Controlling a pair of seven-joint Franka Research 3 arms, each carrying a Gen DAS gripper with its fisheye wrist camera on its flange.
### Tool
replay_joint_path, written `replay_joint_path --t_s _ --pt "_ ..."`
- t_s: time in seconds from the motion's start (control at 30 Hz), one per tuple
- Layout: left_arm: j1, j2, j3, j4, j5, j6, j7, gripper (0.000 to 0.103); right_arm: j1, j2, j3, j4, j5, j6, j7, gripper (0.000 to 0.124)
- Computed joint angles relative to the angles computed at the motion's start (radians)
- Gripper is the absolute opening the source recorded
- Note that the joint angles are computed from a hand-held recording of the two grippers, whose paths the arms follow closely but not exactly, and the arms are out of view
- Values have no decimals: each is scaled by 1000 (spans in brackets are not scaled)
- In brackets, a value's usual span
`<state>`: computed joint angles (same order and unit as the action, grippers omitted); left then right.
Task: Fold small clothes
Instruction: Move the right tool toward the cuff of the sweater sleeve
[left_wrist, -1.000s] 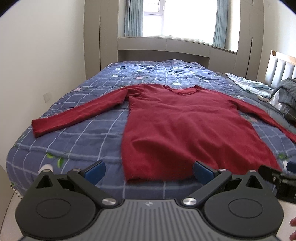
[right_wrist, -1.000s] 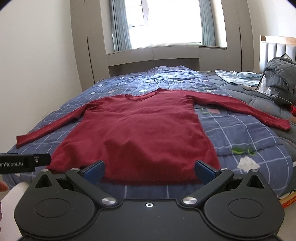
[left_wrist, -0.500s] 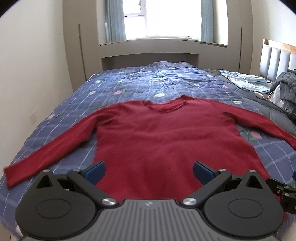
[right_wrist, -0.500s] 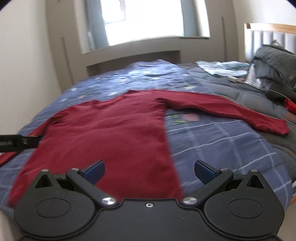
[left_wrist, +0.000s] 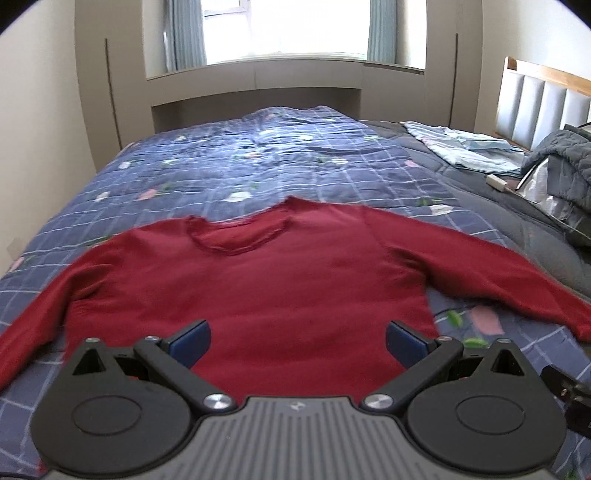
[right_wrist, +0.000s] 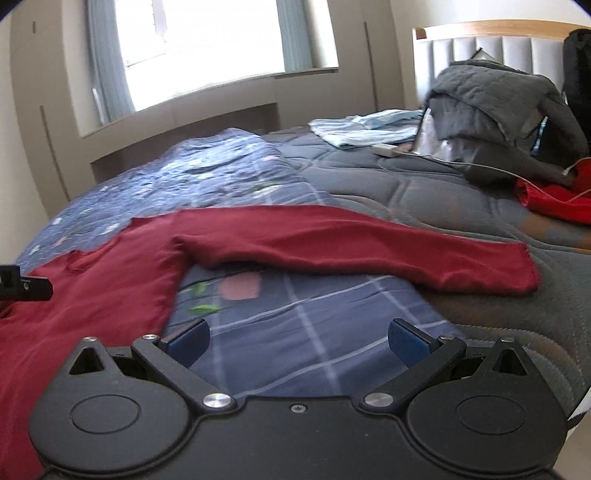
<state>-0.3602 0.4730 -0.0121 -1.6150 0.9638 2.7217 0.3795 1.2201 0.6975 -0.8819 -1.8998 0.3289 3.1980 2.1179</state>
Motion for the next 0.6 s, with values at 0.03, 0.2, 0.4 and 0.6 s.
replay_joint_path --t_s 0.03,0.2,0.4,0.6 --pt "3 17 -6 21 -9 4 12 103 -5 12 -5 8 3 -6 5 103" --pt "-13 101 -2 132 -48 -11 72 103 -22 53 -25 32 -4 -29 26 103" --pt "-36 195 25 247 -88 -15 121 103 -41 106 -62 90 -66 -111 101 103" --pt "-51 279 46 345 -132 -16 180 103 -45 156 -112 149 -164 -181 163 103"
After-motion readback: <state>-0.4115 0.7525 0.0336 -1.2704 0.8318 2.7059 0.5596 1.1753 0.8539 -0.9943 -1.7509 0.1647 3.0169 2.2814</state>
